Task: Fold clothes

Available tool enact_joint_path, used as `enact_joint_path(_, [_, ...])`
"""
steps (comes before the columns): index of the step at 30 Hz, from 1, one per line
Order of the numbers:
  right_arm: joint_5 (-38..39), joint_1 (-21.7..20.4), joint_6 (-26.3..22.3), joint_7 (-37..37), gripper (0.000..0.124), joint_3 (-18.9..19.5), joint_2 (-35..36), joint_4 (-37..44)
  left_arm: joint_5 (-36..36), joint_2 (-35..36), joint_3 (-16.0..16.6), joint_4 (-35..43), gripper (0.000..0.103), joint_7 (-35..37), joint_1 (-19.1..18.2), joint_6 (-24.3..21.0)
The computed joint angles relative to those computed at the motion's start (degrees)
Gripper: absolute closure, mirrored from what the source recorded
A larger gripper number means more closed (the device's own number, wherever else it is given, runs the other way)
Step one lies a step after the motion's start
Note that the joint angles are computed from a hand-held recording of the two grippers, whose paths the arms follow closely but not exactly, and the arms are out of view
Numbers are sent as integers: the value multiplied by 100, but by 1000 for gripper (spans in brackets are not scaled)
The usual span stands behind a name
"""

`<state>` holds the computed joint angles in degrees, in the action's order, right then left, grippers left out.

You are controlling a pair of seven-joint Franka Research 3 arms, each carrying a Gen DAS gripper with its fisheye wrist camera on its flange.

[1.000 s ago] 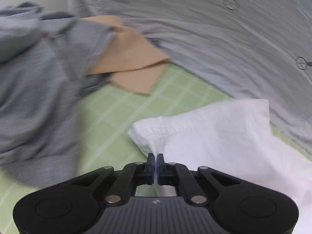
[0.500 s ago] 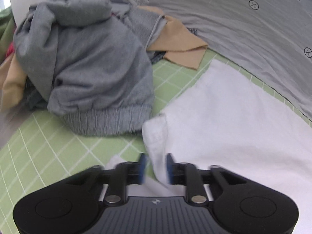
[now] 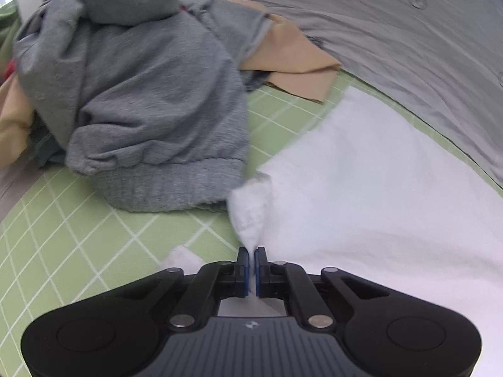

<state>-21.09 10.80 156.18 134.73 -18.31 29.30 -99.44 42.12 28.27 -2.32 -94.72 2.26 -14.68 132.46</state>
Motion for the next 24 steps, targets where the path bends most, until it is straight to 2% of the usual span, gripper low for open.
enact_joint_path(4, [64, -52, 37, -154, 21, 72, -33, -42, 45, 23, 35, 39, 97, -86, -28, -112])
enact_joint_path(7, [251, -171, 102, -348, 21, 183, -69, -94, 0, -33, 15, -8, 90, -130, 0, -119])
enact_joint_path(10, [444, -208, -254, -515, 21, 265, -108, 4, 64, -309, -11, -302, 73, -203, 16, 39])
enact_joint_path(11, [325, -145, -248, -534, 21, 217, -163, -56, 170, -452, -15, -475, 60, -264, 13, 185])
enact_joint_path(12, [152, -38, -177, -434, 21, 122, -249, -175, 297, -601, -24, -649, 50, -318, -3, 287])
enact_joint_path(13, [47, 19, -13, -315, 21, 74, -381, -366, 407, -733, -42, -793, 35, -363, -34, 272])
enact_joint_path(14, [-69, 77, 146, -187, 21, 22, -510, -550, 523, -855, -67, -927, 30, -416, -69, 215])
enact_joint_path(17, [-413, 203, 492, 153, 21, -81, -898, -1069, 406, -1174, -247, -1373, 30, -487, -14, 140])
enact_joint_path(19, [-693, 261, 629, 377, 21, -121, -1151, -1378, 263, -1413, -355, -1779, 30, -631, 52, 296])
enact_joint_path(21, [-963, 246, 699, 551, 21, -88, -1416, -1690, 120, -1640, -457, -2206, 29, -687, 120, 504])
enact_joint_path(24, [-1266, 141, 713, 733, 21, 75, -1767, -2094, 110, -1856, -563, -2641, 24, -804, 126, 556])
